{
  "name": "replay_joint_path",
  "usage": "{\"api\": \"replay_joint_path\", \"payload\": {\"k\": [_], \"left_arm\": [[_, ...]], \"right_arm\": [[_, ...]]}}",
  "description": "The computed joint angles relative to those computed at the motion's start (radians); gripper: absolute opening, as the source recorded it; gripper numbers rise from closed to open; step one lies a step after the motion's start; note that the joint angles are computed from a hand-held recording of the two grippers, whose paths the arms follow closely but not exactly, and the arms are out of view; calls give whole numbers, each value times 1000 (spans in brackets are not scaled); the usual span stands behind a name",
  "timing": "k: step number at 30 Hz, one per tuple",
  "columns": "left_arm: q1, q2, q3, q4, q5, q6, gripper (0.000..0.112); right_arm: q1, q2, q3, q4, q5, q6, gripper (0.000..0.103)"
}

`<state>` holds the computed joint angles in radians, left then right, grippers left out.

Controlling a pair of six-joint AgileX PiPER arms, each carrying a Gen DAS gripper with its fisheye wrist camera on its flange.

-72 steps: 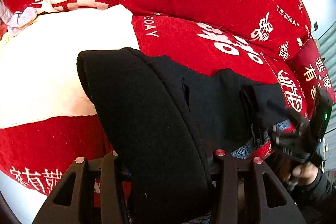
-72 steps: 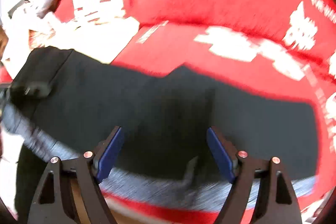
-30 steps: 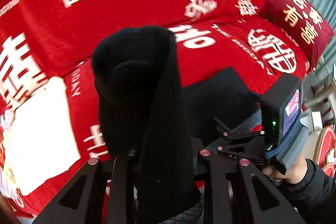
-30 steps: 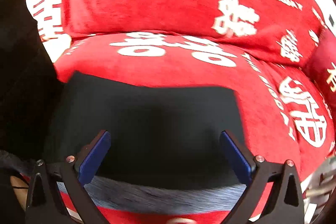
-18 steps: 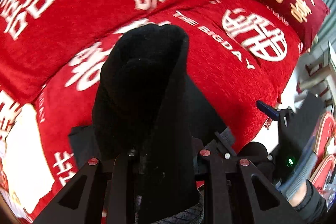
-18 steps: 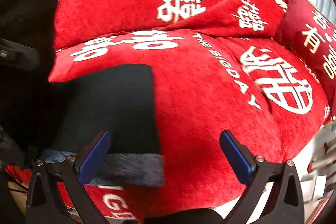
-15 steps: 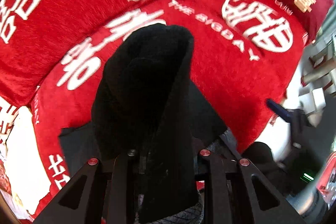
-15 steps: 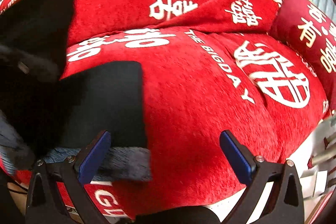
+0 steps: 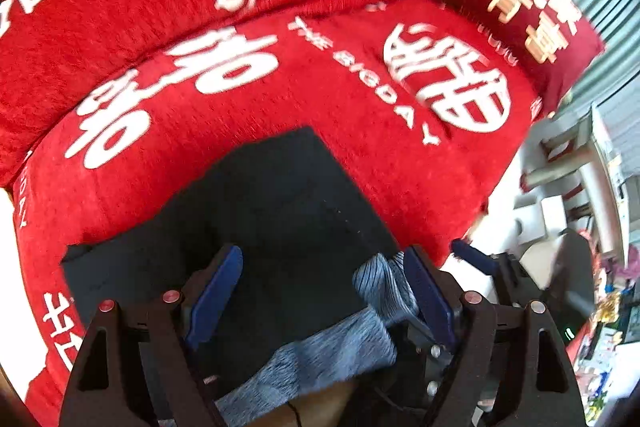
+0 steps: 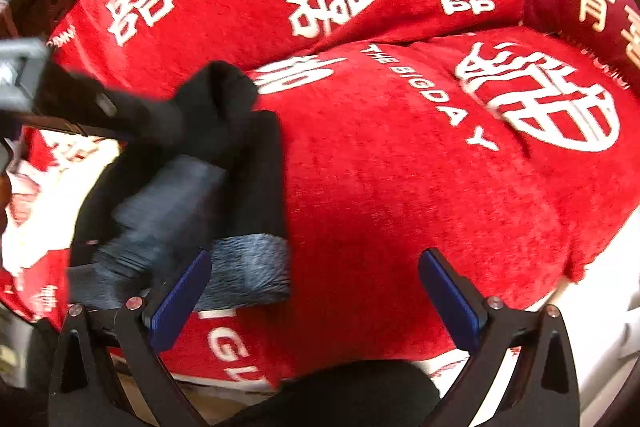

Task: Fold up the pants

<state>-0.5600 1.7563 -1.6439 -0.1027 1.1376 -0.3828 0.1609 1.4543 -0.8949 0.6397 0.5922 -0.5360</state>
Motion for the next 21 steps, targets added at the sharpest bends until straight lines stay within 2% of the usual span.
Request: {"api": "replay_joint_path", "payload": {"k": [4, 9, 11, 14, 16, 18, 20, 21], "left_arm": [[54, -133, 183, 51, -51, -45, 84], [235, -280, 494, 27, -152, -63, 84], [293, -302, 568, 16, -190, -66, 84], [393, -317, 658, -66, -273, -32, 84], [427, -323, 685, -114, -294, -3, 84], [410, -354, 697, -69, -305, -49, 84], [389, -388, 711, 3, -326, -96, 84], [375, -395, 715, 34, -333, -117, 84]], "right_arm": [[-82, -23, 13, 213, 92, -216, 103], [-120, -38, 19, 337, 176, -342, 103], [-85, -17, -4, 342, 178, -329, 103], [46, 55, -88, 207, 130, -168, 103], [147, 93, -160, 13, 121, 32, 103], [223, 57, -145, -162, 63, 162, 103], [234, 11, -126, -194, 94, 223, 103], [212, -4, -127, -150, 159, 202, 103]]}}
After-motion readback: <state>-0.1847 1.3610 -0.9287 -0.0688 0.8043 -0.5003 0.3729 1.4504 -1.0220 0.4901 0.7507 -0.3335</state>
